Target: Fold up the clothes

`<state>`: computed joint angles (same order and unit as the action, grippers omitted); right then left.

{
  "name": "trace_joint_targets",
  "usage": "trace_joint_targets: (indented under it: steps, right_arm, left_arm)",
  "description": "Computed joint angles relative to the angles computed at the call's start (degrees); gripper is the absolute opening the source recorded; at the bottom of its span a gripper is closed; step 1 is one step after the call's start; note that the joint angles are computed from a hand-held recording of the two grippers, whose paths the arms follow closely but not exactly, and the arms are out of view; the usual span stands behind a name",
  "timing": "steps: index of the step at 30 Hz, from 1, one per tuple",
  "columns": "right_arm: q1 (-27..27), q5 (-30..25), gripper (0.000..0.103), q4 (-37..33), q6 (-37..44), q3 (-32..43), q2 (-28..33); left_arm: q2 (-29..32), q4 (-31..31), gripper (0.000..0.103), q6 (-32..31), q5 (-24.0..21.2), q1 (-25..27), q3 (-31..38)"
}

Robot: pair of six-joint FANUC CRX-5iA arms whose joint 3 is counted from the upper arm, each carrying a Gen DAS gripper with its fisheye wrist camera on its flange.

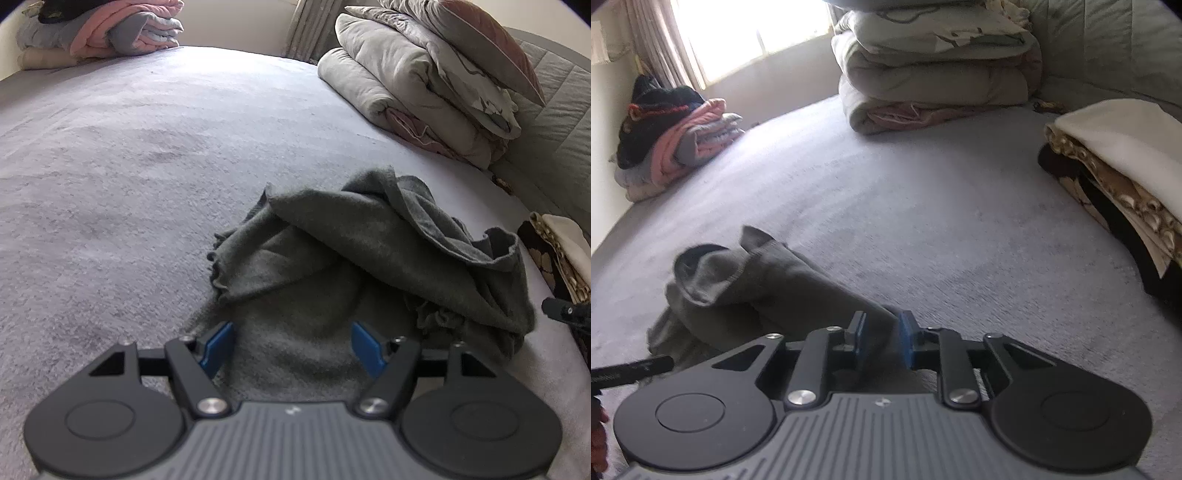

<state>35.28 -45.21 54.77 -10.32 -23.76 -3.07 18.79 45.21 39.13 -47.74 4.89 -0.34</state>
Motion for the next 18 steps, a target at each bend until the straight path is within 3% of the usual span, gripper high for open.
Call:
trace_joint_targets:
  steps: [4, 11, 18]
  right_arm:
    - [-0.4, 3.8, 0.030, 2.2, -0.1, 0.1, -0.2]
    - [0.1, 10.7, 0.037, 0.0, 5.3, 3.9, 3.2]
    - [1.1, 11.8, 0.039, -6.0, 13.9, 10.3, 8.7]
  left_arm:
    - [-0.1, -0.4, 0.075, 0.4, -0.8, 0.1, 0.3]
    - [-1.0, 0.4, 0.091, -1.4, -0.3, 0.2, -0.3]
    - [-0.1, -1.3, 0.091, 2.0, -2.1, 1.2, 1.9]
